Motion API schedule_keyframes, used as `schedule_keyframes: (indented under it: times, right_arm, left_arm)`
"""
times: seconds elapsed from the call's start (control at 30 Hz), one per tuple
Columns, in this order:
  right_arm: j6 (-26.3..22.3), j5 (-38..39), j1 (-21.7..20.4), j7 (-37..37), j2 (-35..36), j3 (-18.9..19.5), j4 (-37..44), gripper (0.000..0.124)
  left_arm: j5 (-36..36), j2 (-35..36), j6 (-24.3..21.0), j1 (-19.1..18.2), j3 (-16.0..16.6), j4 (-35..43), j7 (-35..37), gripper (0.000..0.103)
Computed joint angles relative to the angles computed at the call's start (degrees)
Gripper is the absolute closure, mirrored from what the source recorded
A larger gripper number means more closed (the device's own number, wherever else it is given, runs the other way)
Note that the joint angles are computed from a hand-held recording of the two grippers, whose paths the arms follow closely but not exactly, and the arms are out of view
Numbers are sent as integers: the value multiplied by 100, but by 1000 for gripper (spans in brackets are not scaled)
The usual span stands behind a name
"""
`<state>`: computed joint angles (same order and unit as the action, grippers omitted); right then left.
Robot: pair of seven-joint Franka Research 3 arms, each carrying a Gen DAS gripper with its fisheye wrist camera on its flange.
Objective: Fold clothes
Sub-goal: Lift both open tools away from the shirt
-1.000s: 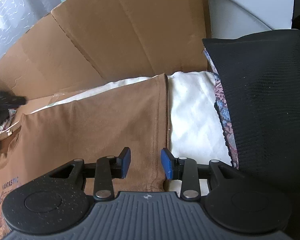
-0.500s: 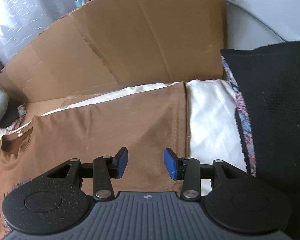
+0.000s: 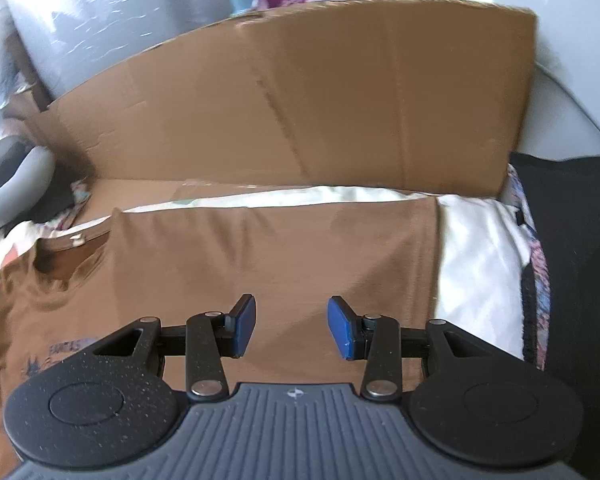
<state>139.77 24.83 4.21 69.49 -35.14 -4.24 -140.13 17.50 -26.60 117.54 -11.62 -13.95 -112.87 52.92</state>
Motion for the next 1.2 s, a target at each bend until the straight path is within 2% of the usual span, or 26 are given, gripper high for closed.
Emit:
schedule_keyframes:
  times: [0.23, 0.4, 0.53, 0.7, 0.87, 1.03, 1.07, 1.13, 1.2]
  right_arm:
    - [-660, -40, 199, 291, 88, 167, 793, 77]
    - [-975, -82, 431, 240, 196, 291, 1287, 76]
    - [-1127, -81, 607, 141, 303, 376, 1553, 72]
    - [-1090, -9, 819, 58, 412, 503, 1626, 70]
    - [-945, 154, 1029, 101, 451, 618, 1501, 70]
    - [-1008, 36, 1209, 26, 511, 759, 1455, 70]
    - [-1023, 19, 1241, 33, 521, 787, 1448, 70]
    - [-1066, 18, 1313, 52, 539, 826, 1436, 70]
    - [-1084, 12, 1381, 75, 558, 877, 1423, 70]
  left_arm:
    - [-137, -659, -434, 116, 236, -214, 98, 55]
    - [-261, -1119, -392, 198, 400, -644, 131, 55]
    - [-328, -1446, -94, 327, 486, -1204, -85, 55]
    - [-417, -1779, 492, 410, 607, -1994, -338, 56]
    - [-444, -1919, 953, 466, 685, -2652, -399, 58]
    - [-598, -1929, 1360, 541, 778, -3115, -561, 59]
    - [-666, -1918, 1445, 544, 815, -3199, -603, 59]
    - [-770, -1874, 1519, 531, 844, -3303, -632, 71]
    - [-875, -1822, 1597, 517, 875, -3405, -654, 71]
